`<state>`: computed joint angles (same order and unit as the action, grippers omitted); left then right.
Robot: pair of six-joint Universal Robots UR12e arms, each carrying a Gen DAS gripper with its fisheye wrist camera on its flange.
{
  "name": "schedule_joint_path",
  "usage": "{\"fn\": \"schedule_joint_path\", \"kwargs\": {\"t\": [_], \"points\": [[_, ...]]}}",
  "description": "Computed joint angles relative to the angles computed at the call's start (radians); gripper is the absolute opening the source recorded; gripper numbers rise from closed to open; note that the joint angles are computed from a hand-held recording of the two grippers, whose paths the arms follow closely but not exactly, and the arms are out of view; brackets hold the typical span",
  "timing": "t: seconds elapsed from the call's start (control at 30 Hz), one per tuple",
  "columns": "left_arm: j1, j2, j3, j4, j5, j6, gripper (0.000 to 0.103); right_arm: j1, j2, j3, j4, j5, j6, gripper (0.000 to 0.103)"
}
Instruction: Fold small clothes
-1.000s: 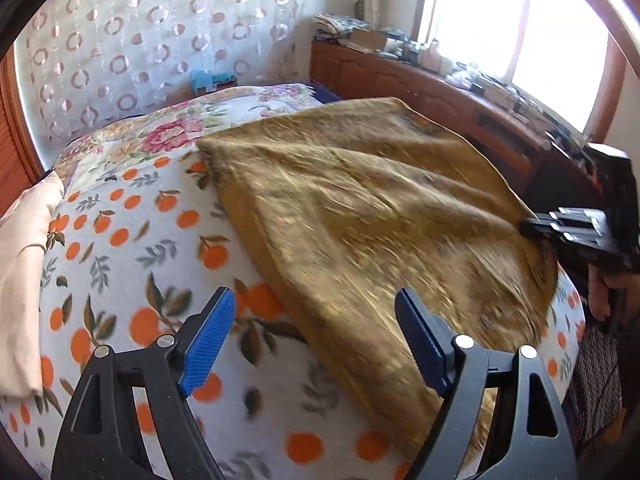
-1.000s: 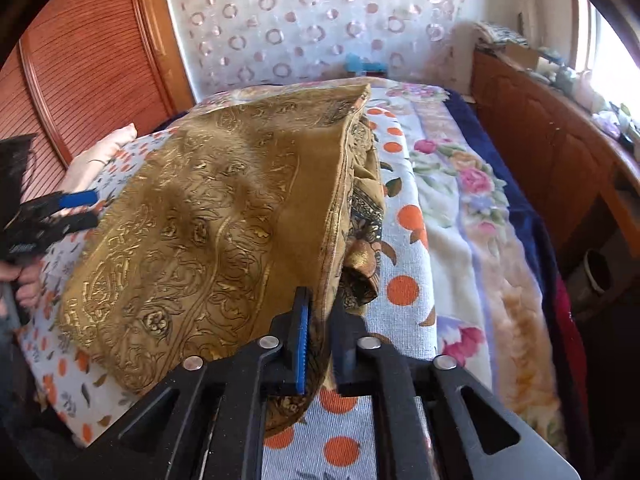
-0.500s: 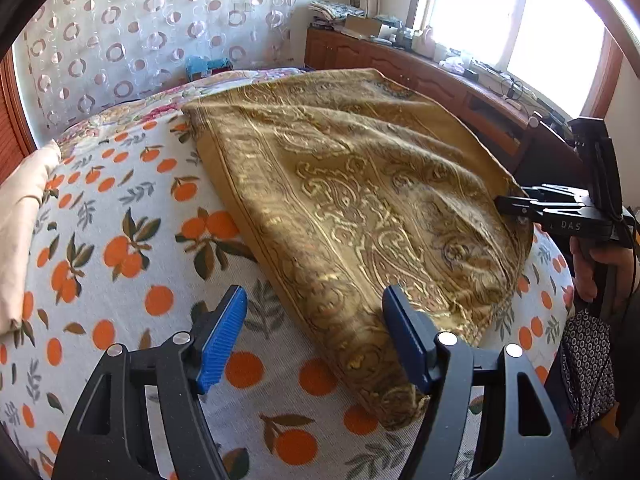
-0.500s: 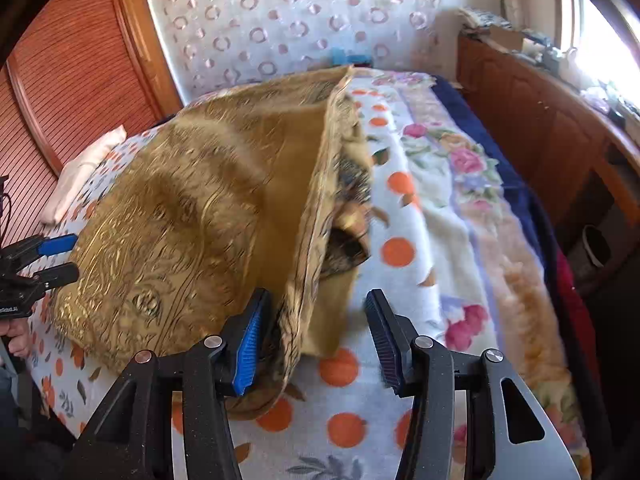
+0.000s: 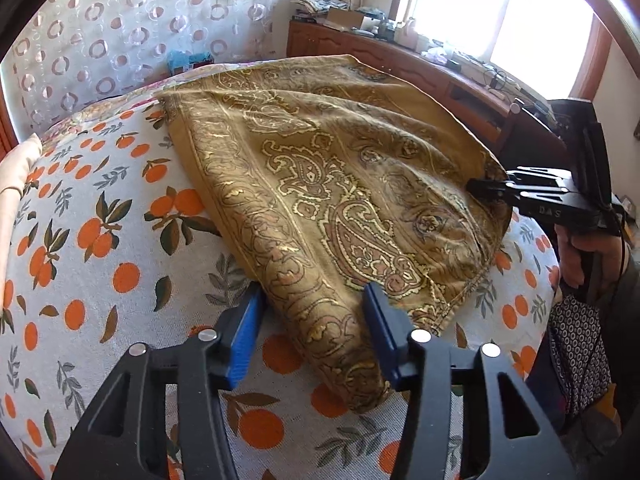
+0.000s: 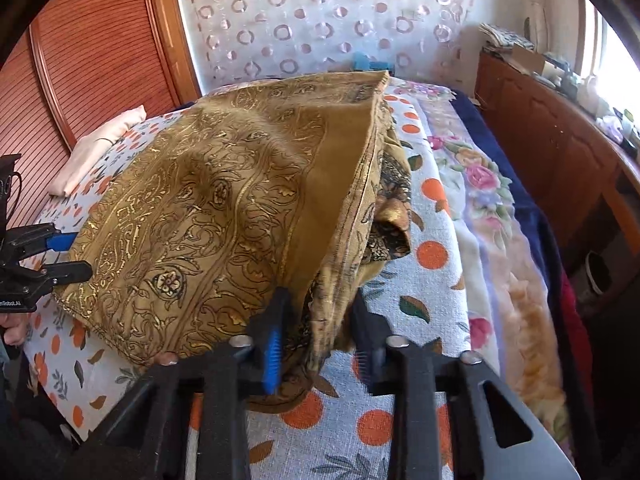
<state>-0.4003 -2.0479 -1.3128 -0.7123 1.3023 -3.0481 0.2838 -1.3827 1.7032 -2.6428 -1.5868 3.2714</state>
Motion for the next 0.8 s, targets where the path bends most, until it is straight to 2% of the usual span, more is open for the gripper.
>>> {"fn": "schedule_joint_path", "kwargs": {"t": [0.1,0.13,0.23,0.37,0.47,0.53,0.67,0.8], "points": [[0.004,-0.001,0.009,-0.014,-0.036,0.010,0.028,-0.010,0.000,0.005,-0.016,0.041,0.009,0.013],[0.003,-0.002,0.012,-0.011,-0.040,0.012,0.019,-0.013,-0.001,0.009,-0.024,0.052,0.013,0.012],[0.012,0.003,0.020,0.012,-0.090,0.008,0.010,-0.030,-0.012,0.022,-0.064,0.100,0.018,0.011],[0.024,0.005,0.047,0.076,-0.141,-0.014,0.007,-0.052,-0.027,0.027,-0.132,0.158,0.018,0.011],[0.035,-0.018,0.110,0.098,-0.168,-0.030,0.007,-0.069,-0.023,-0.001,-0.171,0.203,0.014,0.011],[0.039,-0.052,0.182,0.090,-0.163,-0.027,0.007,-0.084,-0.014,-0.027,-0.185,0.231,0.010,0.011],[0.050,-0.130,0.329,0.057,-0.148,-0.050,0.007,-0.110,0.035,-0.121,-0.168,0.262,0.004,0.011],[0.058,-0.216,0.478,0.000,-0.100,-0.077,0.007,-0.121,0.109,-0.246,-0.094,0.245,-0.006,0.011]]}}
